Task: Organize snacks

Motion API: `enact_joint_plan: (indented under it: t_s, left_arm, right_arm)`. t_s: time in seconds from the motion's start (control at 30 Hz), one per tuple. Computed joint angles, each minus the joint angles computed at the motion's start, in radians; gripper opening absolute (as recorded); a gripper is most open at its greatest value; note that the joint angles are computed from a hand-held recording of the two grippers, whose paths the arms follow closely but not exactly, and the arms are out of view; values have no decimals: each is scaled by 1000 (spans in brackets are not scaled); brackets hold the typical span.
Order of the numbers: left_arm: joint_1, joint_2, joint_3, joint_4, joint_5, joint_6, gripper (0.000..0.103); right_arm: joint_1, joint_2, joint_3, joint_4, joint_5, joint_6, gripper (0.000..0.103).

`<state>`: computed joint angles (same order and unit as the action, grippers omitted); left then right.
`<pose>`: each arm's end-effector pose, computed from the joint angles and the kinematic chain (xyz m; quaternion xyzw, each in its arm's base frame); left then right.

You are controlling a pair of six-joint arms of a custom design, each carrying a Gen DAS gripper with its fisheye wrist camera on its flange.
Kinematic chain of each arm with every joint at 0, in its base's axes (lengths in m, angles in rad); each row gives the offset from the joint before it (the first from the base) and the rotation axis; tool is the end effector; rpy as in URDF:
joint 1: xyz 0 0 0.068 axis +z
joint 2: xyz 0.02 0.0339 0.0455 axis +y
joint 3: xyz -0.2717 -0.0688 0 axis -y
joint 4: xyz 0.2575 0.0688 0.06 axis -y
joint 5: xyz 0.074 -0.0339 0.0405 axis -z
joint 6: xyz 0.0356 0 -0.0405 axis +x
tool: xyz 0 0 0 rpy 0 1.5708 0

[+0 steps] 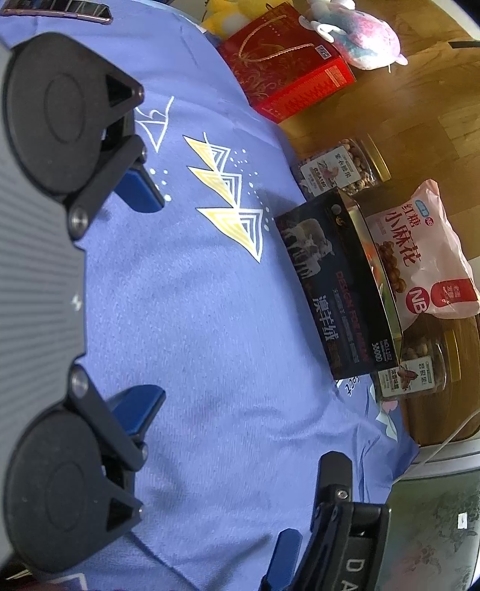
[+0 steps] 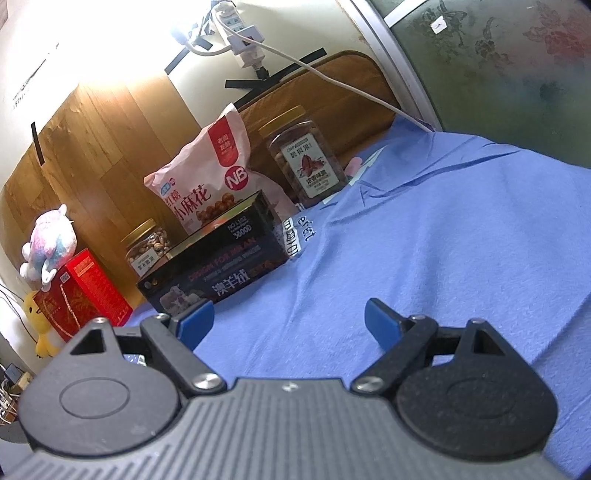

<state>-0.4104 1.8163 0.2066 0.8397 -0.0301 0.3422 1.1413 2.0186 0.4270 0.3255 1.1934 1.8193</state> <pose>0.1972 -0.0847 0.0411 0.3329 0.8585 0.0006 0.3900 0.1210 0.1848 0.0166 0.3523 0.7427 0.0748 0.5645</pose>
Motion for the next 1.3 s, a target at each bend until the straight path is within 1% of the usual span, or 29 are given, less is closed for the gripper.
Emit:
enact_joint_plan:
  t_s: [0.23, 0.53, 1.3]
  left_arm:
    - [-3, -2, -7, 6, 3, 7, 103]
    - [4, -4, -4, -1, 13, 14, 103]
    - [14, -2, -15, 14, 18, 12, 103]
  right_arm:
    - [7, -2, 14, -50, 8, 36, 91]
    - [4, -4, 7, -31, 7, 17, 91]
    - [7, -2, 10, -31, 8, 14, 91]
